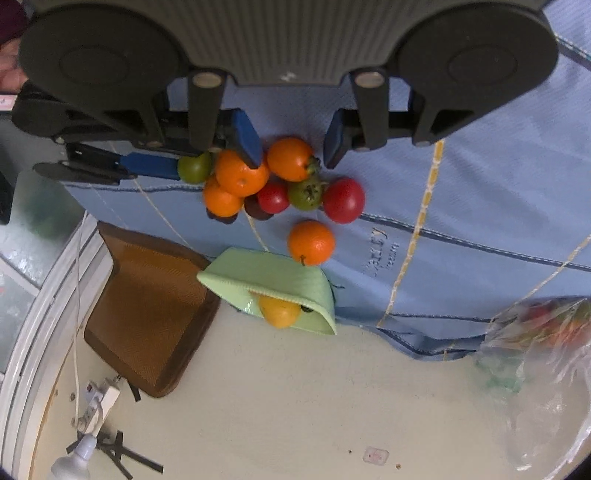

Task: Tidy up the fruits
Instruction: 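Grasp an orange tomato with the left gripper while the right gripper grasps a green tomato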

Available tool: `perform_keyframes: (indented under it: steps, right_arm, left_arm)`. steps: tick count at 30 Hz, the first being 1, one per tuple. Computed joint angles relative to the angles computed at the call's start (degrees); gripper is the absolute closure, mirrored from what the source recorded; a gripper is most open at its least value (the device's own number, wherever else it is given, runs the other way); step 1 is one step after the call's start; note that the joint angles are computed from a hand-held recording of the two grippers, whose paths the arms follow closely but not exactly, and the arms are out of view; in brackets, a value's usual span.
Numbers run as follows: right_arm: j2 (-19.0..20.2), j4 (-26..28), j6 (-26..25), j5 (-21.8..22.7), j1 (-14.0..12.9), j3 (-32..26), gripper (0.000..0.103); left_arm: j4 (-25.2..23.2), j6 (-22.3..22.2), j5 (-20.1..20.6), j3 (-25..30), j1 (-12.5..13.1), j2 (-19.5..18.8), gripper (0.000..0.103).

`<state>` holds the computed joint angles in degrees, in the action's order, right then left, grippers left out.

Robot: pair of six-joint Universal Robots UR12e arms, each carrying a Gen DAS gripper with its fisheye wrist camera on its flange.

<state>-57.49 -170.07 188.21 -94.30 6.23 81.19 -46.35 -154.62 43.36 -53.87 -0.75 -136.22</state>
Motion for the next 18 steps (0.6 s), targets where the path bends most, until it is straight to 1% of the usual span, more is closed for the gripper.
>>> perform_keyframes:
  steps: [1,3,5,6,7,9,12,14,16,18]
  right_arm:
    - [0.11,0.44,-0.07,-0.18,0.01,-0.22,0.061]
    - [0.26,1.49,0.08,-0.33,-0.01,-0.67,0.061]
    - [0.40,1.25,0.49,0.30,-0.18,-0.81,0.061]
    - [0.48,1.50,0.55,0.35,-0.18,-0.96,0.064]
    - [0.49,1.37,0.47,0.11,-0.13,-0.93,0.071]
    - [0.43,1.27,-0.15,-0.13,0.05,-0.82,0.071]
    - [-0.26,0.73,-0.97,0.46,0.44,0.20,0.071]
    - [-0.99,0.11,-1.39,0.55,0.89,1.36,0.071]
    - [-1.95,-0.82,-1.23,0.50,1.40,2.93,0.071]
    - [-3.01,-2.03,-1.01,0.25,1.95,4.72,0.071]
  left_arm:
    - [-0.69,0.25,0.50,0.38,-0.16,-0.17,0.067]
    - [-0.28,0.30,0.80,0.26,-0.32,-0.16,0.067]
    - [0.57,0.04,1.37,0.25,-0.51,-0.30,0.070]
    - [0.59,0.19,1.27,0.25,-0.56,-0.33,0.072]
    - [1.24,0.14,1.48,-0.05,-0.61,-0.22,0.072]
    - [2.27,0.24,1.86,-1.02,-0.57,0.29,0.072]
    - [1.32,0.45,0.27,-3.07,-0.05,1.62,0.072]
    - [1.29,1.33,-1.67,-5.71,0.56,3.12,0.072]
    - [1.17,3.53,-3.51,-8.76,1.13,4.90,0.072]
    - [0.26,6.47,-4.39,-11.62,1.52,6.72,0.072]
